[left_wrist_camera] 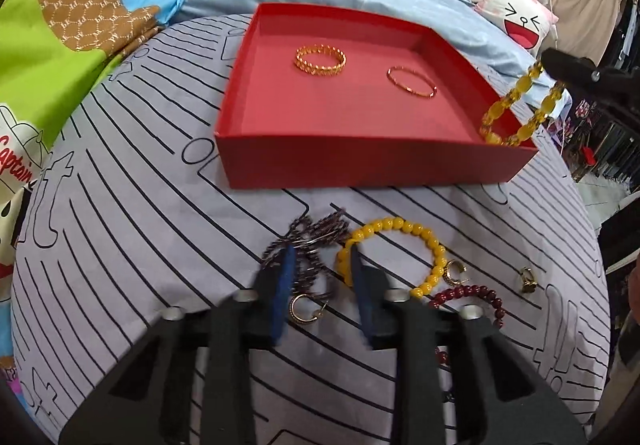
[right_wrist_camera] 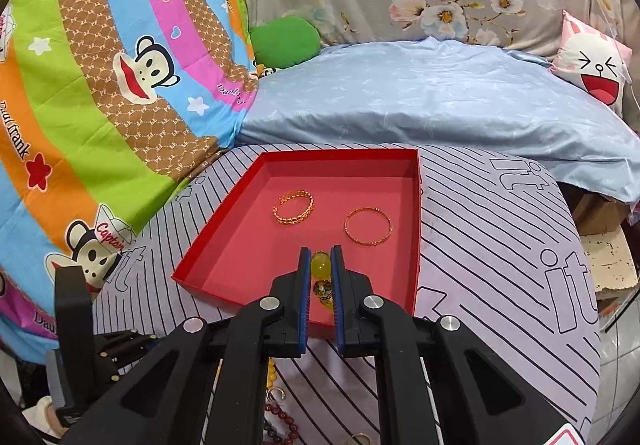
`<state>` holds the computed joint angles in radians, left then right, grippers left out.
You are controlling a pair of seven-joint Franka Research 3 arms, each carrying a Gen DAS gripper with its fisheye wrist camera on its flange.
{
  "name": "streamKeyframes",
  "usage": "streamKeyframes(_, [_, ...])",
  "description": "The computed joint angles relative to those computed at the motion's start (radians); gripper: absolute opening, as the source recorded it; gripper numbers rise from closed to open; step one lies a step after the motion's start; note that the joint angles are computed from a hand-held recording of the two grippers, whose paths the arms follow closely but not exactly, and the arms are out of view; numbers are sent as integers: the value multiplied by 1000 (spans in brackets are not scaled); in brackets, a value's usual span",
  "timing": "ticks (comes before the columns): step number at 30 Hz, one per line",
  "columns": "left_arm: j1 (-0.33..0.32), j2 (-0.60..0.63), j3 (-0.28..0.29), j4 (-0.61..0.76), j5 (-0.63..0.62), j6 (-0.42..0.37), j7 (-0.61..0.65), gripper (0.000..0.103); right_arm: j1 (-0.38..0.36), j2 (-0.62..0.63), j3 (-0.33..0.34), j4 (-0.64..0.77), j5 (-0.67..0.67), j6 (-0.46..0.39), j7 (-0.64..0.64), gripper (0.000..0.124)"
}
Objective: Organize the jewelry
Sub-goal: 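Carry both bracelets over the red tray while the right tool releases the yellow bracelet inside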
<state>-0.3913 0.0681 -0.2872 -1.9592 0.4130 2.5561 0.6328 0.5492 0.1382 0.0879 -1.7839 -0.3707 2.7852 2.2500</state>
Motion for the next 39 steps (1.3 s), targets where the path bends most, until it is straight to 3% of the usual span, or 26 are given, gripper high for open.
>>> streamKeyframes(5, [3, -3, 0, -4, -25, 30, 21, 3, -1, -3, -1, -5, -1, 2, 3, 9])
streamKeyframes(18, [12, -51, -2, 52, -15, 64, 53, 3, -8, 9, 0, 21, 6, 12, -20, 9])
streamKeyframes(30, [10, 172, 44, 345, 38, -16, 85, 3, 16, 172, -20, 224, 171, -27, -181, 9])
streamKeyframes(39, [7, 273, 72, 423, -11, -38, 110, 4, 29, 273, -57, 313, 248, -106, -232, 10])
